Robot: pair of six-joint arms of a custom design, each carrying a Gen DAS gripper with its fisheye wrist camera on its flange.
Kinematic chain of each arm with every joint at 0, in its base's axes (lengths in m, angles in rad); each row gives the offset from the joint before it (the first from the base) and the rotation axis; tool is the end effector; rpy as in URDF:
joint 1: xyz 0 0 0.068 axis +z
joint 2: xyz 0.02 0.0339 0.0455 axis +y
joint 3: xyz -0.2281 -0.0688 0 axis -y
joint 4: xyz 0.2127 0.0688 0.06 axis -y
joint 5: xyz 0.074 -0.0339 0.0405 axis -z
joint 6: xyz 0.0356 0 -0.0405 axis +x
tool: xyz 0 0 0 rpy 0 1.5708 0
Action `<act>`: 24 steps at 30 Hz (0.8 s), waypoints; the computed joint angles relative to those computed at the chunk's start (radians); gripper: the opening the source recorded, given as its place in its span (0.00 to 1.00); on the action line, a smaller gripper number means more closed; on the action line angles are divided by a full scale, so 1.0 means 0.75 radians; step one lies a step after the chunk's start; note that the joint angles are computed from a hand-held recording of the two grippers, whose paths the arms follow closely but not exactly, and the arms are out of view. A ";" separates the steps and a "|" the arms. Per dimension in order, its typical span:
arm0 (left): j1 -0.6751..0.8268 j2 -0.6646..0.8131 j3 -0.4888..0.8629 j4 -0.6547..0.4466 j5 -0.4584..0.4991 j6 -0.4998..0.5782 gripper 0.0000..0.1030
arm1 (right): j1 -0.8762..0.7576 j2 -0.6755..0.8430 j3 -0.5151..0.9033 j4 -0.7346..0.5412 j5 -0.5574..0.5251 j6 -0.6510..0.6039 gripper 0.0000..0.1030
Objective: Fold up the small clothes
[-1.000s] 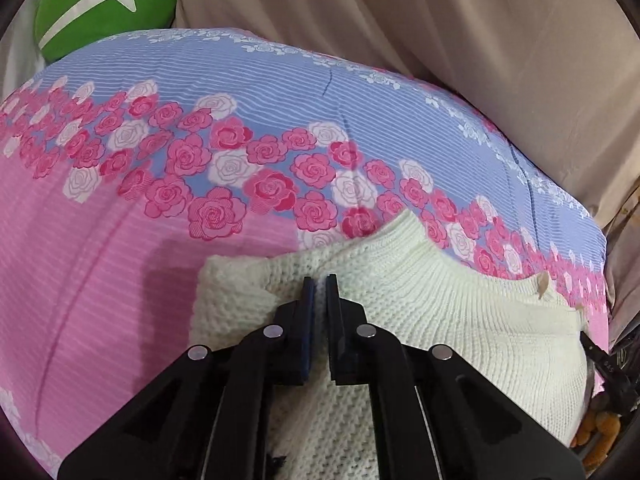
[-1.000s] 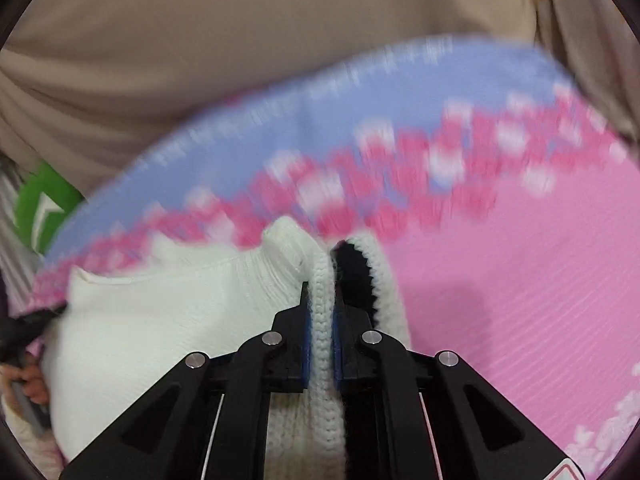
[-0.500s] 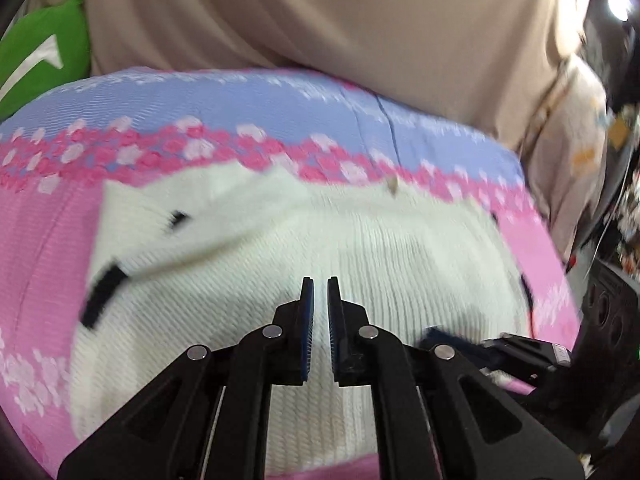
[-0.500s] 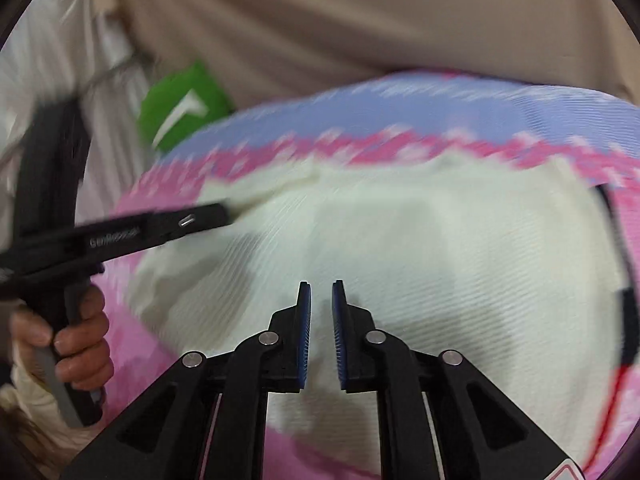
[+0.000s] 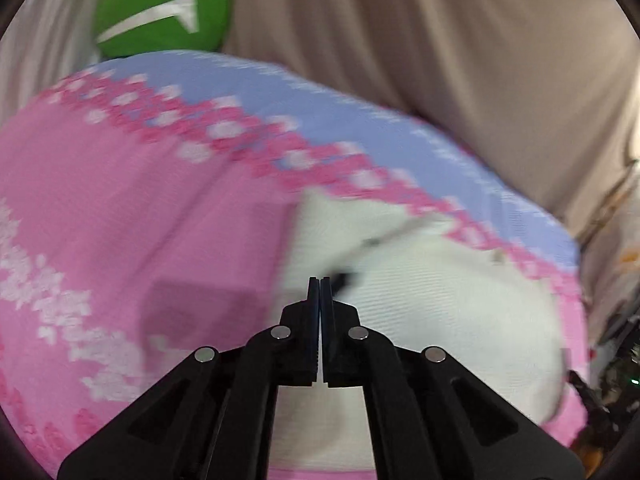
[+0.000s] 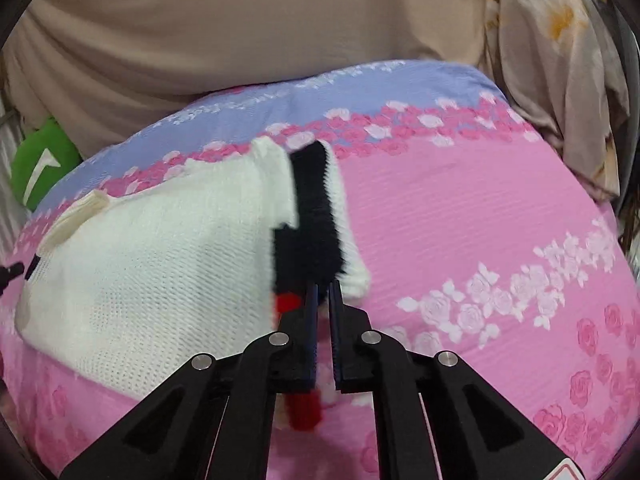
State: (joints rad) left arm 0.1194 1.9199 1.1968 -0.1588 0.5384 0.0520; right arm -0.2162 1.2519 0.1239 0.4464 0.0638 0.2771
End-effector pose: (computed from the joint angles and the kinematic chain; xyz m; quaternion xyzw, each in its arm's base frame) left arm 0.3633 0.0252 0.1514 0.0592 0.9099 -0.2216 0.3457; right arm 0.1742 -0.0406 0.0946 0.2336 0.8717 -0.0157 0.4306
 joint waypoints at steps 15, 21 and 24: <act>-0.207 0.381 0.414 -0.095 -0.244 -0.059 0.01 | 0.353 0.716 0.696 0.008 -0.087 0.028 0.06; -0.357 0.332 0.277 0.024 -0.408 0.002 0.01 | 0.415 1.031 1.038 -0.115 -0.095 0.023 0.04; -0.391 0.300 0.185 0.132 -0.498 0.024 0.01 | 0.411 0.919 0.952 -0.053 -0.151 0.075 0.09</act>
State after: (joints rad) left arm -0.1740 2.1452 1.3353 -0.0598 0.1650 0.0697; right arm 0.0921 1.9411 0.8377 0.4066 -0.0495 0.3336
